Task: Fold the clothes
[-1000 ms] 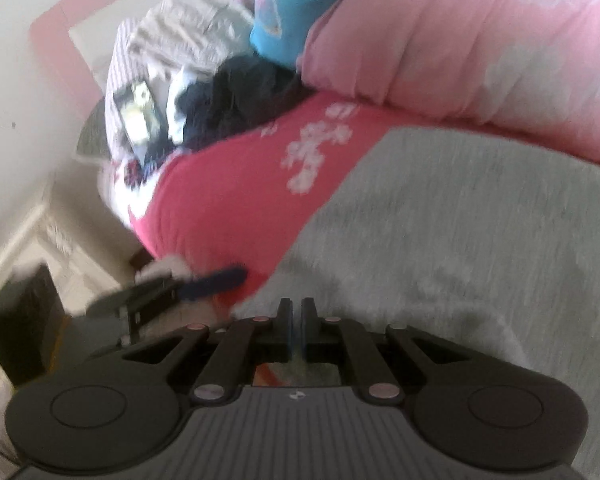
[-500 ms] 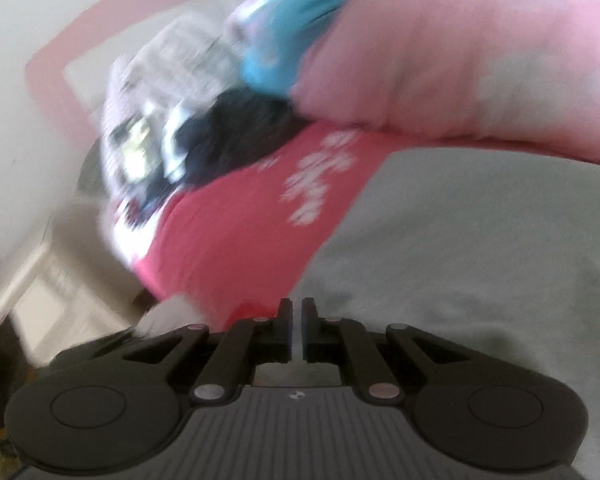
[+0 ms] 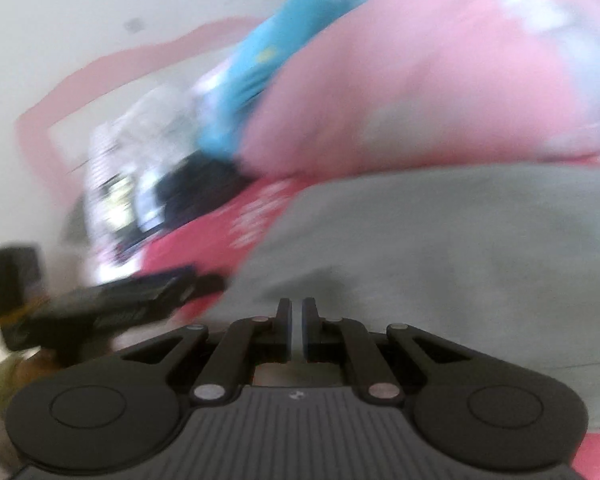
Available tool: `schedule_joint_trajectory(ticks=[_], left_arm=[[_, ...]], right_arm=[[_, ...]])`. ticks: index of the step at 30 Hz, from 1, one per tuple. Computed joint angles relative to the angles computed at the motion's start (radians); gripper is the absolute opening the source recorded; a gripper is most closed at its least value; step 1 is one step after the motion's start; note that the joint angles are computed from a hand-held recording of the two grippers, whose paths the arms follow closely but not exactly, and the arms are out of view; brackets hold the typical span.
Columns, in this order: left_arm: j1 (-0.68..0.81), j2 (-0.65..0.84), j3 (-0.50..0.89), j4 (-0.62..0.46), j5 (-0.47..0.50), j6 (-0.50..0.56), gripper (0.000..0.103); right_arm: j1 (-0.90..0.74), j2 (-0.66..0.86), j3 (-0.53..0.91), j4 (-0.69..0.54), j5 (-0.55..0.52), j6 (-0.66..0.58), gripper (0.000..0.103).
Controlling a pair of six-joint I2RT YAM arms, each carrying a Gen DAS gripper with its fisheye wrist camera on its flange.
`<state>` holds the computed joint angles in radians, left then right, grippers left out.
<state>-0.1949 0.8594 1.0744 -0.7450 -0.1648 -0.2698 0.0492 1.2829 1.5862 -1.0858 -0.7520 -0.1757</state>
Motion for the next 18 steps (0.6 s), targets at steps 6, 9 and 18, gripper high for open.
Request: schedule_joint_trajectory(ticks=[6,9,18], left_arm=[[0.004,0.022,-0.011,-0.067,-0.003,-0.028,0.064],[0.025,0.038,0.008,-0.087,0.012,-0.035,0.064],[-0.042,0.098,0.081,-0.16,-0.084,-0.034,0.066]], right_arm=[[-0.161,-0.011,-0.096,-0.016,0.052,-0.112,0.005],[-0.253,-0.011,-0.129,-0.049,-0.035,-0.15,0.005],[-0.497,-0.044,-0.146,0.207,-0.087,-0.056,0.017]])
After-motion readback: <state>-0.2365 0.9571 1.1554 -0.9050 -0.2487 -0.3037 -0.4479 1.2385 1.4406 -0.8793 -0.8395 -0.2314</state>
